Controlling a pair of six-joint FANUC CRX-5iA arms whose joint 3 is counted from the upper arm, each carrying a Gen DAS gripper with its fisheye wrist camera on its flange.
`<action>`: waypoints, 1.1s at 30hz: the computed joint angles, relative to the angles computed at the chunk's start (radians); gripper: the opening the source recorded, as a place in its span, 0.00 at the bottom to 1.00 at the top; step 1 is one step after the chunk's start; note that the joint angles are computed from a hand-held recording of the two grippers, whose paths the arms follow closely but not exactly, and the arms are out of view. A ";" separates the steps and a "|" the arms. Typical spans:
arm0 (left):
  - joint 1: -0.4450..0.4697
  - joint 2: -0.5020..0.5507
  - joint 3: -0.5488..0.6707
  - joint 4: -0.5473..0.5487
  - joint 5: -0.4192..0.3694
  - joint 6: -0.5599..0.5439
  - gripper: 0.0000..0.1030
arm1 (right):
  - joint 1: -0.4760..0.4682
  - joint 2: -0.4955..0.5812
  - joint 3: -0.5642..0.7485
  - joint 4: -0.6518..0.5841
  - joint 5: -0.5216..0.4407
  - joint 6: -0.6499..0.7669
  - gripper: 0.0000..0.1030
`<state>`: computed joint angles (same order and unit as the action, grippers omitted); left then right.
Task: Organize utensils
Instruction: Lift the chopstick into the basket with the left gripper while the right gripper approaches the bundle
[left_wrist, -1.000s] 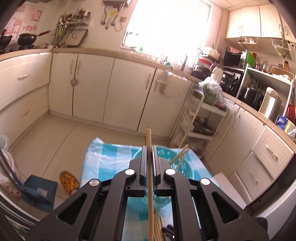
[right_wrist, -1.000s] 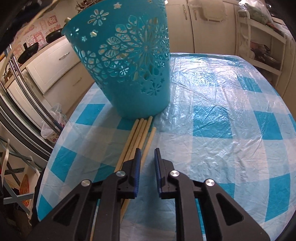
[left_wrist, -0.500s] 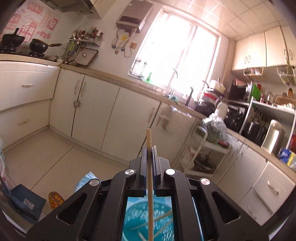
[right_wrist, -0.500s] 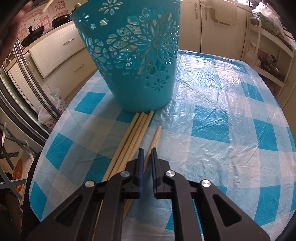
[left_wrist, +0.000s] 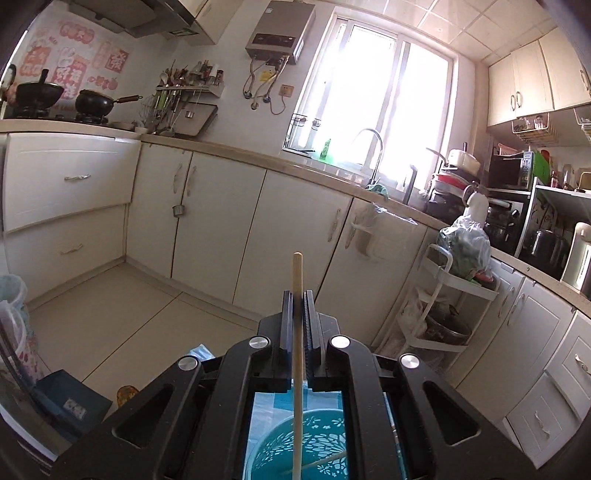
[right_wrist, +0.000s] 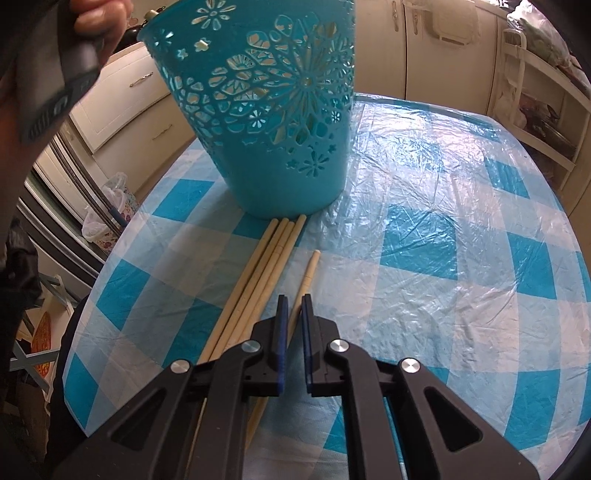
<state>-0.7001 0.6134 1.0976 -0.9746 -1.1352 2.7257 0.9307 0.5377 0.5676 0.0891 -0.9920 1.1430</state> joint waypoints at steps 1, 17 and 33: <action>-0.001 0.000 -0.004 0.001 -0.003 -0.002 0.05 | 0.000 -0.002 -0.002 0.001 0.001 0.004 0.08; -0.012 -0.098 -0.185 0.041 -0.022 0.021 0.20 | 0.003 -0.001 -0.002 0.004 0.000 0.030 0.08; -0.125 -0.253 -0.446 -0.050 -0.190 0.145 0.75 | 0.020 -0.009 -0.027 0.058 -0.002 0.048 0.07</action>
